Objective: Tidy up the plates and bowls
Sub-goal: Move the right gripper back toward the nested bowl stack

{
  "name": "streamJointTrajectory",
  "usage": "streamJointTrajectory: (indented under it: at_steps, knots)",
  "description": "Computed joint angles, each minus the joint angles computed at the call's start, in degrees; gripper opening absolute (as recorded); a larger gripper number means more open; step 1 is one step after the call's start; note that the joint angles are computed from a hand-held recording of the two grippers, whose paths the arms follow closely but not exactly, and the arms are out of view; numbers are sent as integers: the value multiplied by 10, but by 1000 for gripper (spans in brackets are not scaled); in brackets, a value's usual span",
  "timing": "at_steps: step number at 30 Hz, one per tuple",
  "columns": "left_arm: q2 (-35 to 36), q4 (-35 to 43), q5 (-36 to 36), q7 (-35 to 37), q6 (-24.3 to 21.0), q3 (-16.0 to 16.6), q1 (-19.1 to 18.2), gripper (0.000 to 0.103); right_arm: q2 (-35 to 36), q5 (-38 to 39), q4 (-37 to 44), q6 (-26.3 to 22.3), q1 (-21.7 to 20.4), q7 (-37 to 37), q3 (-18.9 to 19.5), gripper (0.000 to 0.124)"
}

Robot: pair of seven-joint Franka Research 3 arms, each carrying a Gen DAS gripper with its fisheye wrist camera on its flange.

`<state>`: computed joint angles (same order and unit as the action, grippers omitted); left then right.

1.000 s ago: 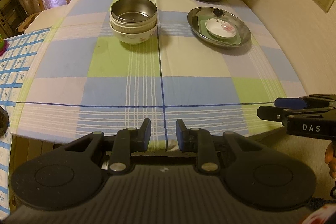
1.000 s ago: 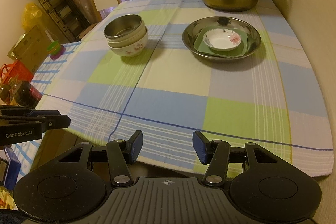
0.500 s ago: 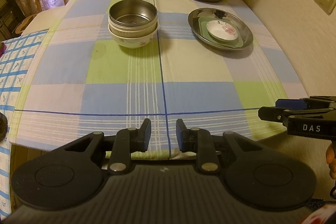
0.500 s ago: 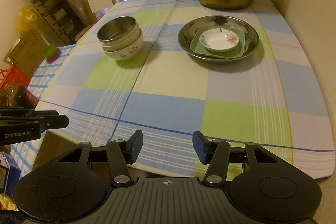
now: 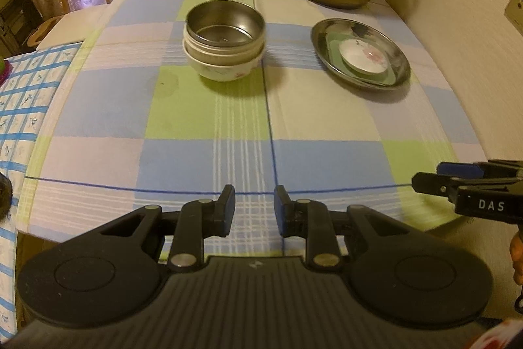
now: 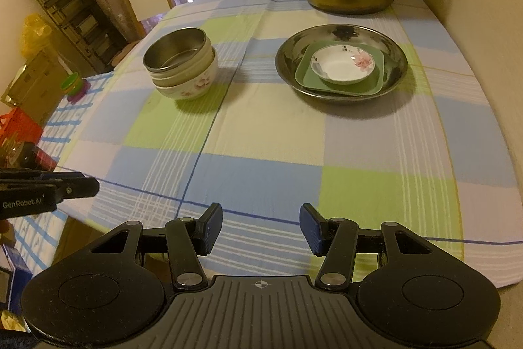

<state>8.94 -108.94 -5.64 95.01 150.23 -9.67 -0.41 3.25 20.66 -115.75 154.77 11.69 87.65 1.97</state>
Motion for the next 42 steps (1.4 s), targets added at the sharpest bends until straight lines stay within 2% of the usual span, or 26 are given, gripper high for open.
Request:
streamJointTrajectory:
  at_steps: [17, 24, 39, 42]
  knots:
    - [94, 120, -11, 30, -19, -5, 41, 23, 101, -50, 128, -26, 10, 56, -4, 53]
    - [137, 178, 14, 24, -27, -3, 45, 23, 147, -64, 192, -40, 16, 71, -6, 53]
    - [254, 353, 8, 62, -52, -27, 63, 23, 260, -86, 361, -58, 23, 98, -12, 53]
    - [290, 411, 4, 71, -73, -33, 63, 23, 295, -86, 415, -65, 22, 96, -10, 53]
